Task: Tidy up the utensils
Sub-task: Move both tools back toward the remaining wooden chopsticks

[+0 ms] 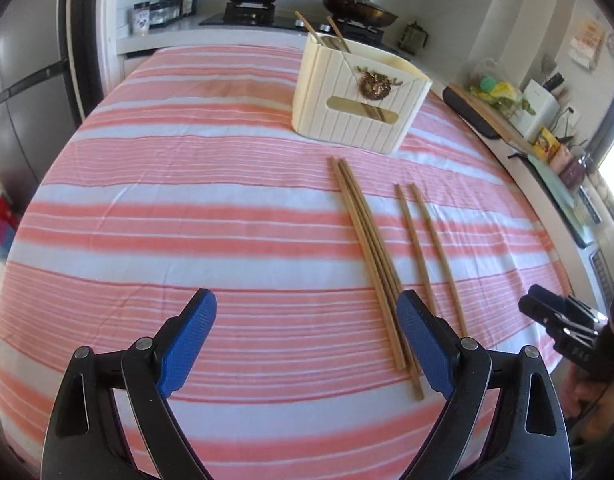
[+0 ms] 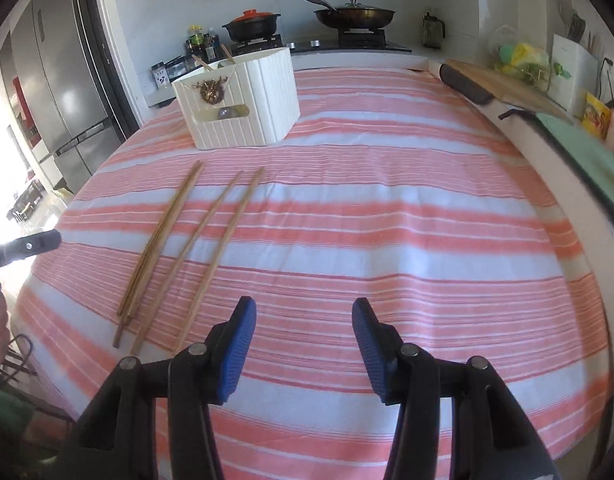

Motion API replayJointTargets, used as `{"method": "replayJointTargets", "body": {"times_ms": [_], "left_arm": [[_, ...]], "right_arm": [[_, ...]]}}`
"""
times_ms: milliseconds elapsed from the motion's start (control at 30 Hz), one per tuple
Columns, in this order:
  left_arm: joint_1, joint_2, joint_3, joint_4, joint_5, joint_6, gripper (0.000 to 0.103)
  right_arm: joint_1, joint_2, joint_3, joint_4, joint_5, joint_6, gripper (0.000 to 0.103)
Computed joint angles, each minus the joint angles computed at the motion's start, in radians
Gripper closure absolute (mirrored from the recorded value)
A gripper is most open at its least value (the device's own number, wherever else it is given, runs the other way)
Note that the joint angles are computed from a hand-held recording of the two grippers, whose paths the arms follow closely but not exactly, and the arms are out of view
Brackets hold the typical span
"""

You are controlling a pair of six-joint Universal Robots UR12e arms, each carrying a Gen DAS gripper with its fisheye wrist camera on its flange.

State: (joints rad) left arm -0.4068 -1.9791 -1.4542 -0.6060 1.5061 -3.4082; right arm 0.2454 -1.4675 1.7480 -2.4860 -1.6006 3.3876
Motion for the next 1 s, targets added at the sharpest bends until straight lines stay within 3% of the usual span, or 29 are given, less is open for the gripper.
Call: {"method": "replayJointTargets", "body": {"times_ms": [200,367,633,800,900,1000], "left_arm": [[-0.032,-0.055,0.048,-0.006,0.048,0.009,0.011],[-0.054,-0.081,0.065,-0.044,0.137,0.019,0.011],[-0.054,-0.091,0.068,-0.059,0.143,0.014,0.011],[-0.064,-0.111,0.101,-0.092,0.187,0.031,0.011],[-0.068,-0.122,0.114,-0.090,0.206,0.044,0.012],[-0.065,-0.129,0.128,-0.095,0.200,0.041,0.022]], "right_arm": [[0.027,0.011,-0.007,-0.044,0.011,0.012,0.052],[0.040,0.012,-0.007,-0.036,-0.016,-0.011,0.052],[0.036,0.020,-0.012,-0.017,-0.017,-0.020,0.052],[0.038,0.051,-0.049,0.015,0.020,-0.034,0.052],[0.044,0.076,-0.073,0.030,0.023,-0.045,0.056],[0.050,0.098,-0.095,0.058,0.013,-0.049,0.065]]}}
